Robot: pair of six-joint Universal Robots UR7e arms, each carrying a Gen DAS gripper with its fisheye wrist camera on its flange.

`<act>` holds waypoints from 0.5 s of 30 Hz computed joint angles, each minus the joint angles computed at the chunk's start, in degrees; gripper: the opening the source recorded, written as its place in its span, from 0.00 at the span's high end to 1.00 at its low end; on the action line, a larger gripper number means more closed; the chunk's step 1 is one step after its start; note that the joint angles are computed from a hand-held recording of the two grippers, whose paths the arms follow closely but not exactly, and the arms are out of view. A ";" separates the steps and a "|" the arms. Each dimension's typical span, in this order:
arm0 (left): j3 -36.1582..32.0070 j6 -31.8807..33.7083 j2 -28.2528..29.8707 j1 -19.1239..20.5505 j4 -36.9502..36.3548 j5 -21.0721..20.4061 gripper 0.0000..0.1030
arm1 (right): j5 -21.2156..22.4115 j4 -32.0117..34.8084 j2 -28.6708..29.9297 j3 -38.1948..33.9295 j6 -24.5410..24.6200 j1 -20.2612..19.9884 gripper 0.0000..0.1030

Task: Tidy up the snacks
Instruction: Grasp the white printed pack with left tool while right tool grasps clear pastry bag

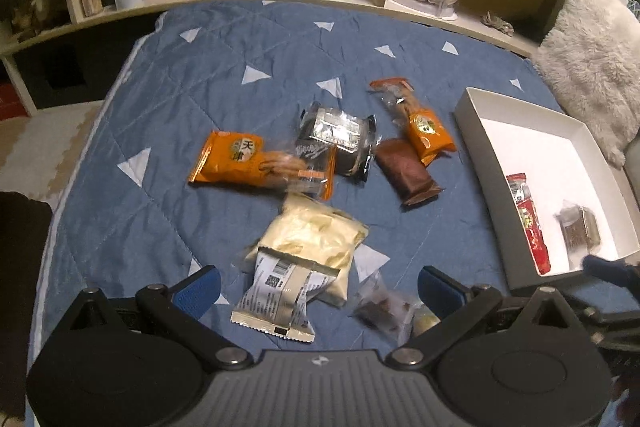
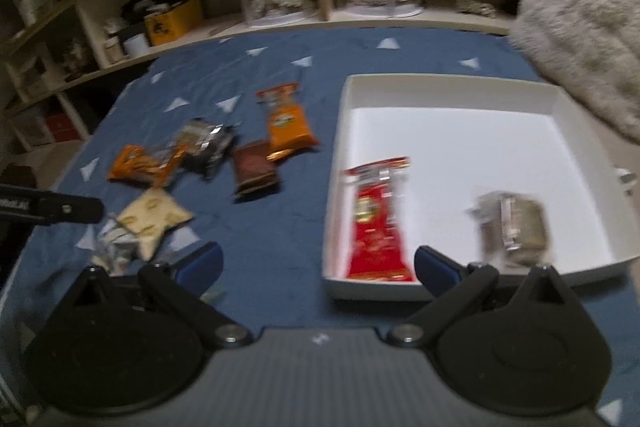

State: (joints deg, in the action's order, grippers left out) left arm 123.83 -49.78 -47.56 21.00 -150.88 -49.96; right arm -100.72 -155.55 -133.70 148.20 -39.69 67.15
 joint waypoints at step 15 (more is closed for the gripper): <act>-1.67 9.98 0.10 5.41 4.36 -3.79 0.00 | 5.25 -0.55 4.58 4.25 -18.47 -0.79 0.01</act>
